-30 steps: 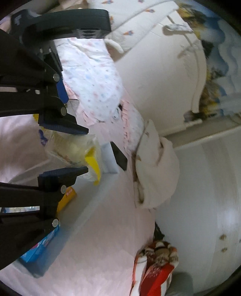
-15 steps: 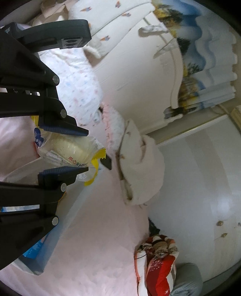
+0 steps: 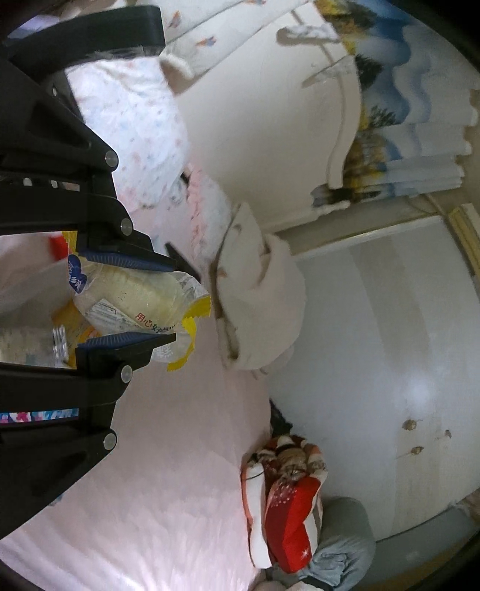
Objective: Organize objects
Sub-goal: 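Lift and carry the food bag with the right gripper into the bin, then open the right gripper and release the food bag in the bin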
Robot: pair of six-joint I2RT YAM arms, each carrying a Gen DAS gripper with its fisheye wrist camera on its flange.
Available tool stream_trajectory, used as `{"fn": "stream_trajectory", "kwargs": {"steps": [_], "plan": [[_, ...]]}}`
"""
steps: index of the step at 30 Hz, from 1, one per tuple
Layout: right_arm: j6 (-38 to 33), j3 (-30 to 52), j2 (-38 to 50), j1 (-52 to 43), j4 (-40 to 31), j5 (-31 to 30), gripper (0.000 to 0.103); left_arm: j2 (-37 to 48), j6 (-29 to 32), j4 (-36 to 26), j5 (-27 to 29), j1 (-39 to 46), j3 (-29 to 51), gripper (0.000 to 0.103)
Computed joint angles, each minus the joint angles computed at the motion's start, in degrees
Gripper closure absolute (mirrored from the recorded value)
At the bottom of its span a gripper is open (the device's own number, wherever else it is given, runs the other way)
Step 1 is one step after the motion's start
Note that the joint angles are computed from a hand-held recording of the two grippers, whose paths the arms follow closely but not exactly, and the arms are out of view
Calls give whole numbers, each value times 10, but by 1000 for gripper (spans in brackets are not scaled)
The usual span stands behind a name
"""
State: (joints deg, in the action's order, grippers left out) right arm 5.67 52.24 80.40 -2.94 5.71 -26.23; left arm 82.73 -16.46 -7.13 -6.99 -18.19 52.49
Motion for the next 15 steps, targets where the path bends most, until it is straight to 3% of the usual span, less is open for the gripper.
{"fn": "stream_trajectory", "kwargs": {"steps": [4, 11, 15], "plan": [[-18, 16, 27, 5, -20, 10, 72, 9, -19, 1, 23, 12, 3, 42], [-29, 59, 81, 16, -79, -19, 72, 35, -19, -14, 17, 7, 15, 42], [-33, 80, 101, 17, -121, -3, 71, 39, -20, -17, 18, 5, 16, 42]]}}
